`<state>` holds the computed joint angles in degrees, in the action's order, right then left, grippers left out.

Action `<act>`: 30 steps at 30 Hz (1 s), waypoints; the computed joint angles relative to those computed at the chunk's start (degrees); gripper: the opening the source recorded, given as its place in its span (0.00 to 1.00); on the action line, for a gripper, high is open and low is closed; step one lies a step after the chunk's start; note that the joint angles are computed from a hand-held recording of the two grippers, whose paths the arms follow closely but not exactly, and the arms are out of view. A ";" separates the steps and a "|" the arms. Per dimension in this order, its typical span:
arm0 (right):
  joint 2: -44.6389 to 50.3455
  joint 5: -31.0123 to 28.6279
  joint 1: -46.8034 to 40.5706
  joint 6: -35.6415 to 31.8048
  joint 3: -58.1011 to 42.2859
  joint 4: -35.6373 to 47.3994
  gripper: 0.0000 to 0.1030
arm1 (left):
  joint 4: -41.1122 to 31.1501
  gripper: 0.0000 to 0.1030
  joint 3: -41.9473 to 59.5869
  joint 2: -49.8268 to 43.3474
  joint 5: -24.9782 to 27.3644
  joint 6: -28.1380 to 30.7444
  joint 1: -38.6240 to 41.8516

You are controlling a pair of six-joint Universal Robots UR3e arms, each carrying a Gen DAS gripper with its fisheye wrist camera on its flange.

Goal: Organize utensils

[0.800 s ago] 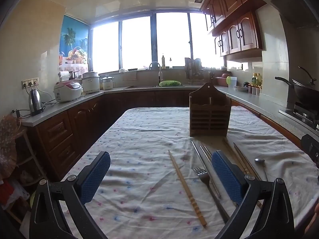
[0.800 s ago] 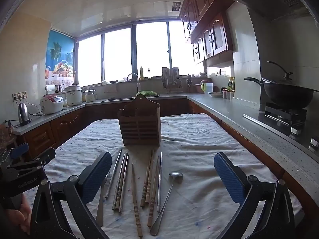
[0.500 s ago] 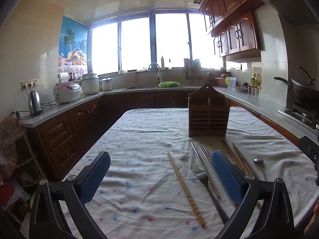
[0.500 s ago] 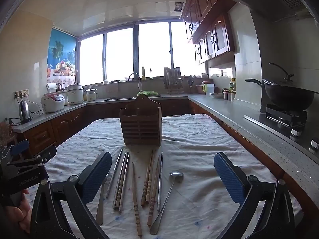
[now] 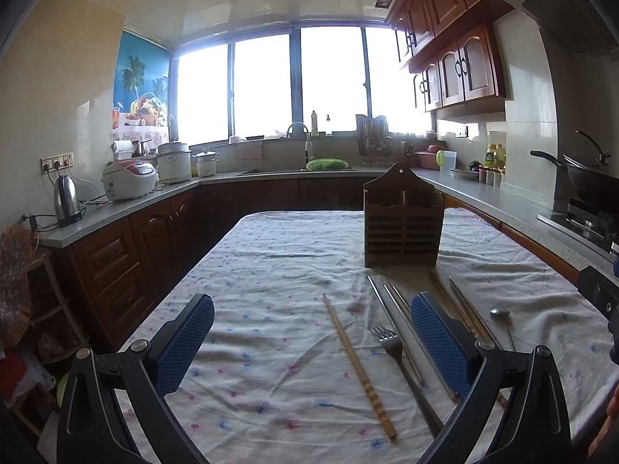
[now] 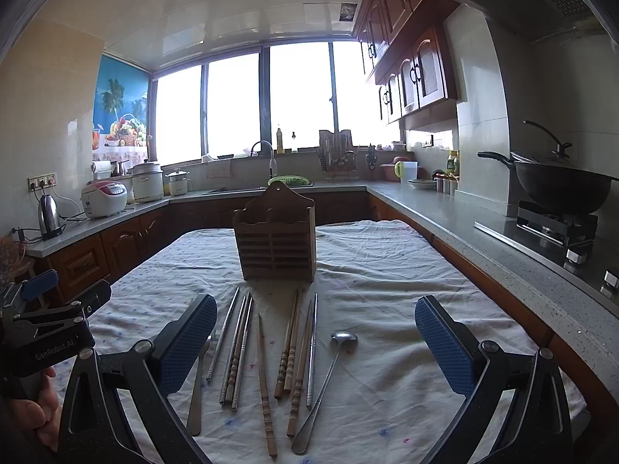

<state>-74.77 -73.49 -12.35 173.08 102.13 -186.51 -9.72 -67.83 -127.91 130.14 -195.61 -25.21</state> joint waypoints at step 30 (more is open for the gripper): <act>0.28 -0.25 0.58 -0.16 -0.26 0.58 1.00 | -0.74 0.99 1.13 -0.79 -1.24 -0.62 0.94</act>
